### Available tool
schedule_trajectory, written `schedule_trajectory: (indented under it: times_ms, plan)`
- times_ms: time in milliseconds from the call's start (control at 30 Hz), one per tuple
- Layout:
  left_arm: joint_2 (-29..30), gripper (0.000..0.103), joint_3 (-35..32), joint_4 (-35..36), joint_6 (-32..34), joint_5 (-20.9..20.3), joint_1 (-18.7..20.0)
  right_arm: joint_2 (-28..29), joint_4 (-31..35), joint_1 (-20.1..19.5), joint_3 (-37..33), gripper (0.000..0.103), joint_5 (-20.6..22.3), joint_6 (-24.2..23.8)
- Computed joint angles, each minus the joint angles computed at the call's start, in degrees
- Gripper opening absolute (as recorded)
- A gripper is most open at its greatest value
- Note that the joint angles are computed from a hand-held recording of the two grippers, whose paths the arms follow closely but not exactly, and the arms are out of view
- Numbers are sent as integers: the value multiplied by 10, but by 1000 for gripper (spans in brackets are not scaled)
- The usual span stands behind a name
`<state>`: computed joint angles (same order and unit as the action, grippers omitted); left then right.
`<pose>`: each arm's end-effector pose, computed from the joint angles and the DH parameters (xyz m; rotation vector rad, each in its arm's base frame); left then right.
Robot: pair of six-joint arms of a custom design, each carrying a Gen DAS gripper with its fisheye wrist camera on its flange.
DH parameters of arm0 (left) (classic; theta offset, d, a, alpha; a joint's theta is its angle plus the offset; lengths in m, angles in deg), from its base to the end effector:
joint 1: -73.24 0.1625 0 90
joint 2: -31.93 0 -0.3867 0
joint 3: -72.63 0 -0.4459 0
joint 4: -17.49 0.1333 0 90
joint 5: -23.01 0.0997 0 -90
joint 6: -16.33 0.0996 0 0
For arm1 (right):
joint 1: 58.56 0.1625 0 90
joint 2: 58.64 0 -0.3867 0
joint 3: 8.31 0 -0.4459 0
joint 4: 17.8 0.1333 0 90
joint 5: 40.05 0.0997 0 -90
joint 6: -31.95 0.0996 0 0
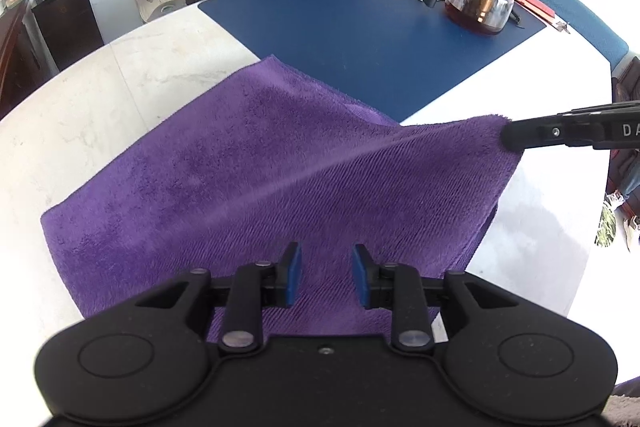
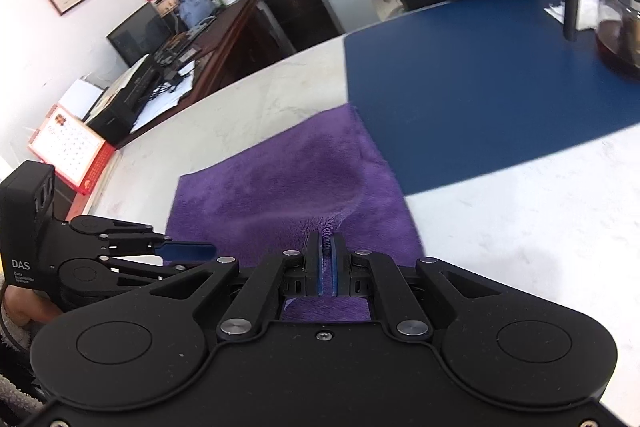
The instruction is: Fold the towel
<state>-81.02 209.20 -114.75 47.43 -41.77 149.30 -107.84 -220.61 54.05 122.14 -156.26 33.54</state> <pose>0.0788 -0.4121 0.2864 0.9218 2.4761 -0.3399 0.2563 -0.3831 -0.0094 0.3156 -2.6682 0.8716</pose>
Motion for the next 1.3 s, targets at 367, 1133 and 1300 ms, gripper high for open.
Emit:
schedule_trajectory:
  times_ms: [367,1133,1300]
  plan:
    - [20,26,-7,10,5,7,17,19,11,-26,8,4,-28,17]
    - [47,26,-31,33,38,21,57,65,3,-18,-29,4,-110,-6]
    - [45,26,-34,35,53,21,65,103,1,-15,-57,4,-146,-39]
